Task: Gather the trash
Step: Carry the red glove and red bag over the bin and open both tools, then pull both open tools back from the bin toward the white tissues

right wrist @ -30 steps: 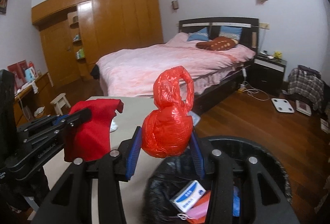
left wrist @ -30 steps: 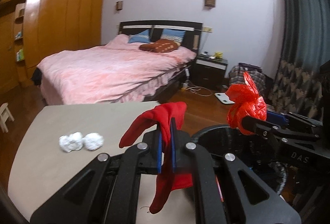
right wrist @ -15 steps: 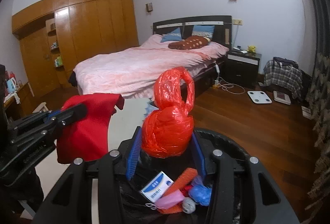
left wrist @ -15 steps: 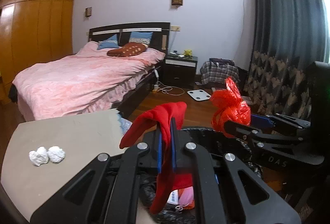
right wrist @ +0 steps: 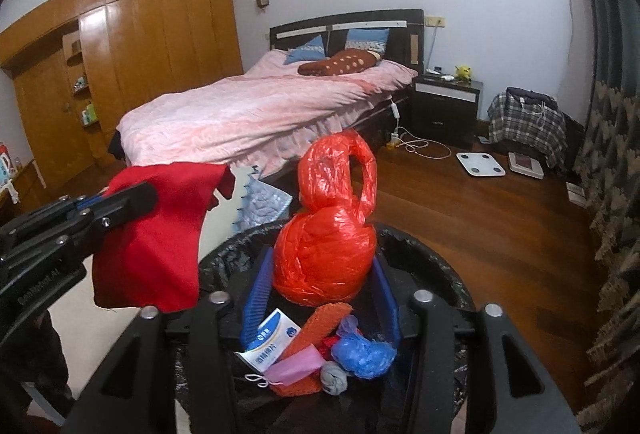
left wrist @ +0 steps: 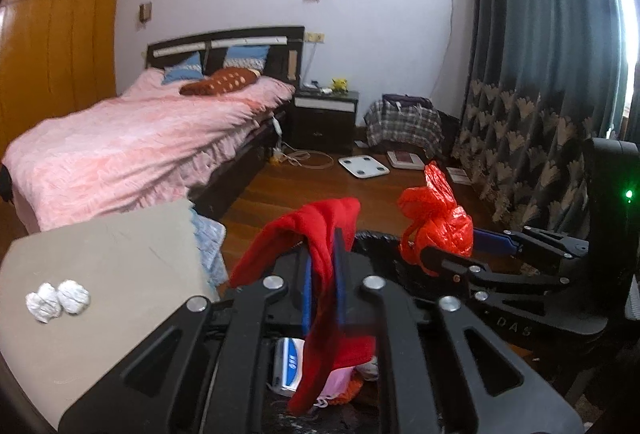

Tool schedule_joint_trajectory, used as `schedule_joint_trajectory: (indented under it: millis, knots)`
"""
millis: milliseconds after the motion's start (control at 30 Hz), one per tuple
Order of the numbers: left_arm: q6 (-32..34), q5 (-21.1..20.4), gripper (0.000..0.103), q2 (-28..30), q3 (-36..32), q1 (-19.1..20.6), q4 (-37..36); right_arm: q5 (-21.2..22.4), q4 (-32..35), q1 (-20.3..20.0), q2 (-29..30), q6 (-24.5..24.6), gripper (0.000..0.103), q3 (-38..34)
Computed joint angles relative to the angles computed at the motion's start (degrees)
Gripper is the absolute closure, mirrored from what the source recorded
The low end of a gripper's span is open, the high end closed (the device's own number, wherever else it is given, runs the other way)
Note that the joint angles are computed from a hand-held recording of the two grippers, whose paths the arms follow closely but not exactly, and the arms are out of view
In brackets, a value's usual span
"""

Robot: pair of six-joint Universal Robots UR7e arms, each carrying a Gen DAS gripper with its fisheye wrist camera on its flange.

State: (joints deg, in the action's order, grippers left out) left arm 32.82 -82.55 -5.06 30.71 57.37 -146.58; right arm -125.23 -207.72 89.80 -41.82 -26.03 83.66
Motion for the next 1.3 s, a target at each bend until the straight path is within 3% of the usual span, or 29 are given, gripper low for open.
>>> schedule_joint_trajectory:
  millis: [67,100,333,600,933,1300]
  knots:
    - [-0.97,0.21,0.064,0.79,-1.65,0.18,2.01,-0.95,-0.49,-0.14,0.10,-0.05,0.033,-0.04]
    - [-1.50,0.12,0.052,0.88,-1.87,0.34,2.38,-1.20,-0.72,-0.17,0.11,-0.15,0.031,-0.02]
    - [-2.52,1.67,0.038,0.44,-1.92,1.18,1.63,-2.67,-3.77,0.41,0.71,-1.85,0.006,-0.32]
    - [-2.88,6.09,0.023,-0.77,-1.51,2.29,-1.87,-1.57,-3.06,1.26,1.79,-2.95,0.006,-1.82]
    - [-1.24,13.06,0.013,-5.92,5.28,4.31,-10.13,0.46,0.27,3.06,4.79,-3.68,0.006,-5.24]
    - [-0.95,18.85,0.012,-9.22,7.78,6.61,-14.69,3.88,8.21,5.25,11.02,-4.21,0.006,-14.43]
